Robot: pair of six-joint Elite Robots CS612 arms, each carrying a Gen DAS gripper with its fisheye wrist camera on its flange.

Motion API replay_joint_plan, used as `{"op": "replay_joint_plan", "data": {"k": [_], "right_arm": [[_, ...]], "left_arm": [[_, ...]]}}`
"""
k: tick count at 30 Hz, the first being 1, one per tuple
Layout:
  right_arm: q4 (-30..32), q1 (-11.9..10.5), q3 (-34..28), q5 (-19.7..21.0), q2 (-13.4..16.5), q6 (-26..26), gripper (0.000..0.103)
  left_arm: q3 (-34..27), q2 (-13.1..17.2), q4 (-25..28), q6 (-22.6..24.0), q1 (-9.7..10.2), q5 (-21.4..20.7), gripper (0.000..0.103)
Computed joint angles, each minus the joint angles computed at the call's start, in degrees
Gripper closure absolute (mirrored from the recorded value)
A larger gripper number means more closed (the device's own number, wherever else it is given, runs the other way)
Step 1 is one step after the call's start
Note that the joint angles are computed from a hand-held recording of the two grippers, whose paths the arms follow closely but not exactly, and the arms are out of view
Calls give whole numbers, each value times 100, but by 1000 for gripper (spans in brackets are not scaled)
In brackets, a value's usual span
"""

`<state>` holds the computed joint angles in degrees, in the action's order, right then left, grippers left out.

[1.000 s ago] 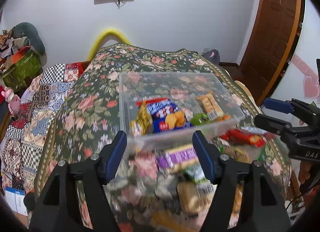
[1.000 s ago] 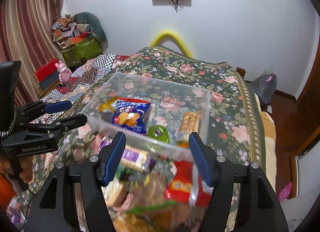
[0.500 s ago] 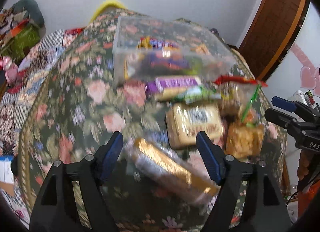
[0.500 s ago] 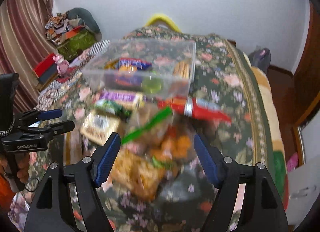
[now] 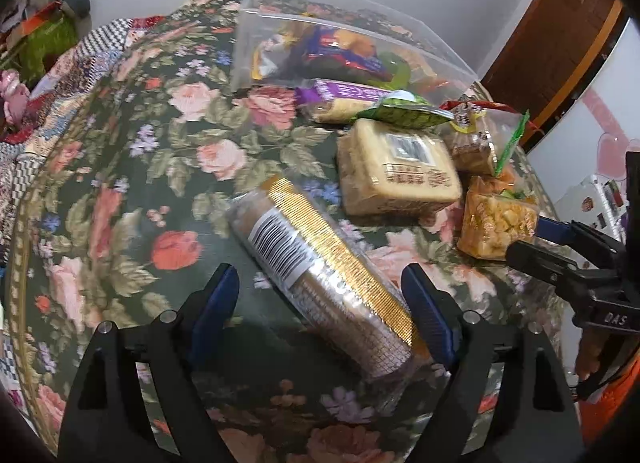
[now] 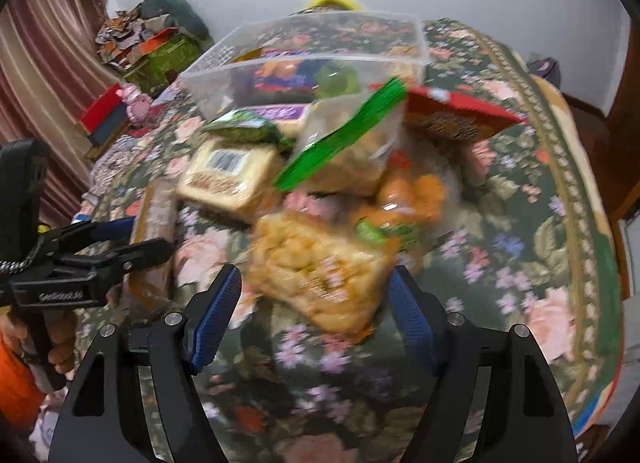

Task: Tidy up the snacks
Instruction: 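Grasp the gold-striped biscuit tube with left tool while right tool grasps the peanut-cracker pack, then place the biscuit tube and peanut-cracker pack into the clear box and release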

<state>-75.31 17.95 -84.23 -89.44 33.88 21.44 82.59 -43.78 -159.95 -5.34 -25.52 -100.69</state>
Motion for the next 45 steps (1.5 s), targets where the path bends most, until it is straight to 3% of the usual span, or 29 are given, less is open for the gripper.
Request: {"op": "replay_joint_plan", "data": {"k": [3,5,8,14,18,23,30,33,38,40,41,45], "right_arm": [[-18,28,12,225,6,-134,36],[-1,41,32,355,-2,-238,36],[40,90,87,81,-41,-330,37],[-50,126,91,-498,-83,-333,36],[-215,101,155,-361,-121,-437,36],[-441,126,442,-264,-205,-605,34],[-280,142,528,-284,-222,-824,32],[-8,145,595,-249,-270,-1001,32],[11,128,619,-194,-245,-896,34],[-77,79,574,1,-217,-727,38],[-111,60,557,39,-207,-627,46],[-136,32,494,128,-178,-552,52]], "left_arm": [[94,-35,-128,143,3,361,19],[109,-40,-136,121,32,378,19],[94,-28,-151,66,77,277,21],[46,51,-302,259,2,331,42],[19,111,-423,351,-61,467,52],[42,96,-409,441,-11,130,63],[124,48,-388,515,18,2,63],[137,51,-430,554,-18,149,60],[120,79,-493,504,-25,175,60],[113,78,-491,501,-18,153,63],[112,71,-475,499,-18,149,64],[136,35,-500,469,-13,172,66]]}}
